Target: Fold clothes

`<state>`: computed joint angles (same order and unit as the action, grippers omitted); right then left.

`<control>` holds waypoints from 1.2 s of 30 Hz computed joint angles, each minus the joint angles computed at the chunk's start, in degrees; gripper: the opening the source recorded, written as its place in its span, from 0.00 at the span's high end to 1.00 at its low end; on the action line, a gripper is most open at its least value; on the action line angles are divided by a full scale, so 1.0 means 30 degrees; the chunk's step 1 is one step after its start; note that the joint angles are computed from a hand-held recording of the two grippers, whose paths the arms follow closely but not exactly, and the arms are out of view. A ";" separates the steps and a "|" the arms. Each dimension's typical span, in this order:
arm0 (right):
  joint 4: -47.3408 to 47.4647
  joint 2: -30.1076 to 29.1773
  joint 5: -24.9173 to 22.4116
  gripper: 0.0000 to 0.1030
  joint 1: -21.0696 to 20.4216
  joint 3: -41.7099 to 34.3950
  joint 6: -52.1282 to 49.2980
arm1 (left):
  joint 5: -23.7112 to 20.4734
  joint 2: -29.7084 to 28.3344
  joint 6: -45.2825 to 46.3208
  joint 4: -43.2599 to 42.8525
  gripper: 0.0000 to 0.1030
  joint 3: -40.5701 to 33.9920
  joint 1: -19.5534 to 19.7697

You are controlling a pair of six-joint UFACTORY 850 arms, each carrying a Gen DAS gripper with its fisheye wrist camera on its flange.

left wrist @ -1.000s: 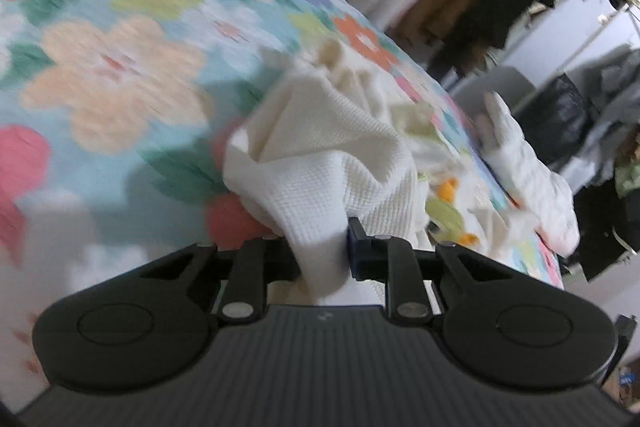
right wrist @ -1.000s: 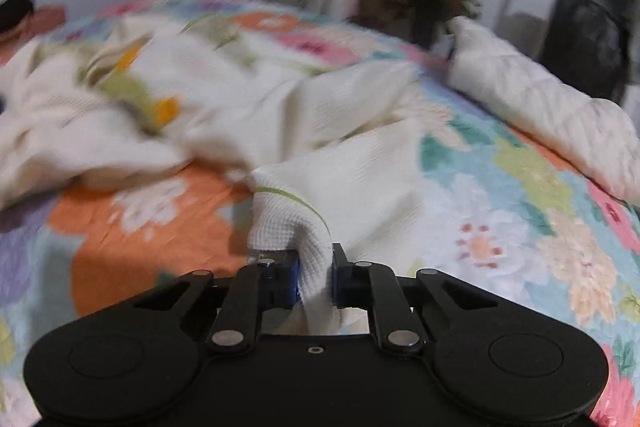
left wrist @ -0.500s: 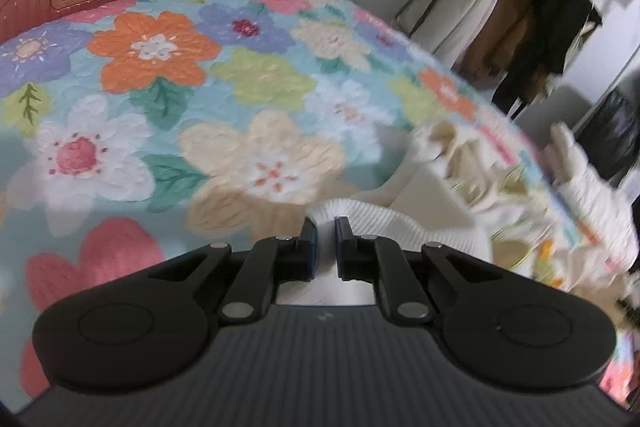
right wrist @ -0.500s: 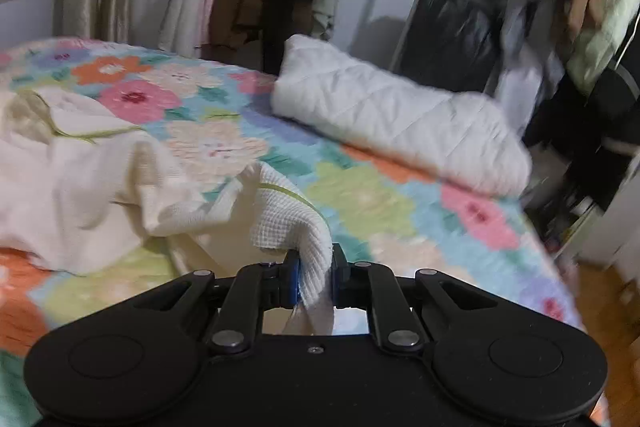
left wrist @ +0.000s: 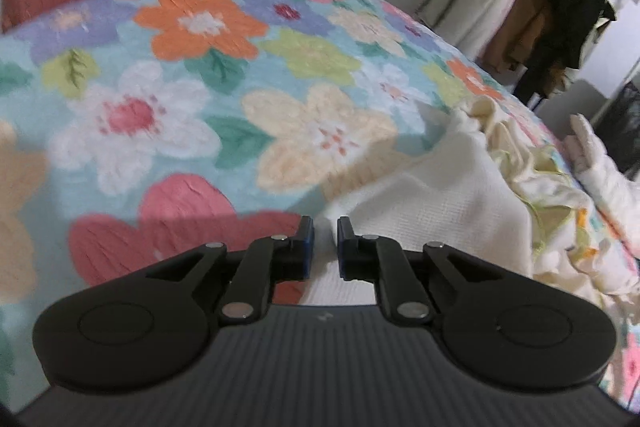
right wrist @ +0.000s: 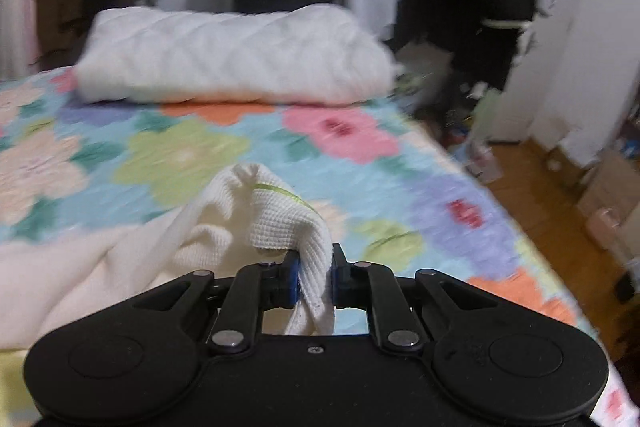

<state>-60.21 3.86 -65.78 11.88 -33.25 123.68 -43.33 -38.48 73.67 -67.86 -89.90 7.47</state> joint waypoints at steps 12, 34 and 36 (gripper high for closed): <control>0.0313 0.2644 -0.2107 0.84 -0.2109 0.1641 -0.0329 | -0.2334 0.0157 0.1562 -0.0035 0.43 0.0213 -0.0048; -0.8557 -0.1332 0.6560 0.40 0.5114 -0.1819 0.1135 | 0.6922 -0.0917 0.2367 -0.1459 0.97 -0.3668 -0.1075; -0.9173 -0.1994 0.7980 0.40 0.5216 -0.2496 0.1120 | 0.7975 -0.1231 0.2370 -0.1930 0.97 -0.4118 -0.1253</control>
